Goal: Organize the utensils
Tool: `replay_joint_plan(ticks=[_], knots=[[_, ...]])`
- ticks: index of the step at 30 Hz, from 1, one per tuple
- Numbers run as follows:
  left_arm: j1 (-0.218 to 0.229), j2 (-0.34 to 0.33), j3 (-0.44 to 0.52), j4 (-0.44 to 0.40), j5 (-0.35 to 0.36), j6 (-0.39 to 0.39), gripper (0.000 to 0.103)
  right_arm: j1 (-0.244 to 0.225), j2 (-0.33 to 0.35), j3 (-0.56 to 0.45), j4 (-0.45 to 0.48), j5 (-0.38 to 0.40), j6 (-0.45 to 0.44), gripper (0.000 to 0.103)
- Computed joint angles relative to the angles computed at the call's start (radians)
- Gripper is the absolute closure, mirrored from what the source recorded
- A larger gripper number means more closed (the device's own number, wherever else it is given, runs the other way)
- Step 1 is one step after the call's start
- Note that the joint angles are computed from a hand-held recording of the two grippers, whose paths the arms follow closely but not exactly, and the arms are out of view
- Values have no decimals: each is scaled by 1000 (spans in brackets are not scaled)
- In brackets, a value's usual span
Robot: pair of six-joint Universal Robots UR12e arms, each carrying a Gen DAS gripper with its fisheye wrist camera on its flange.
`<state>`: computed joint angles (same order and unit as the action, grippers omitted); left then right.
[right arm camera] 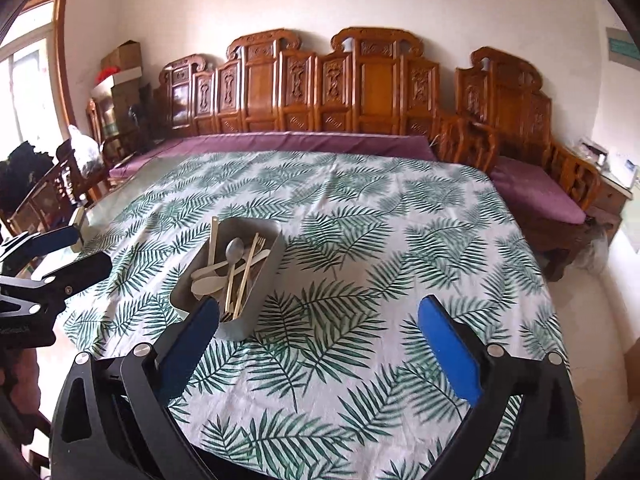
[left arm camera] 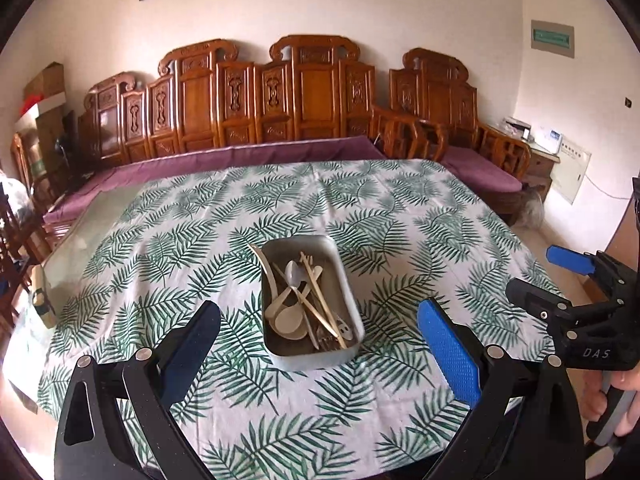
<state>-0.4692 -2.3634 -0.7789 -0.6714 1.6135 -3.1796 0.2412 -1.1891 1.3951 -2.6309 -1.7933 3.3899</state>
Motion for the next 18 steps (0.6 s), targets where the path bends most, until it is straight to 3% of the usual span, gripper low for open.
replay_joint_plan(ticks=[18], knots=[[-26, 140, -151, 166, 64, -15, 8, 49, -120, 97, -193, -133, 21, 3]])
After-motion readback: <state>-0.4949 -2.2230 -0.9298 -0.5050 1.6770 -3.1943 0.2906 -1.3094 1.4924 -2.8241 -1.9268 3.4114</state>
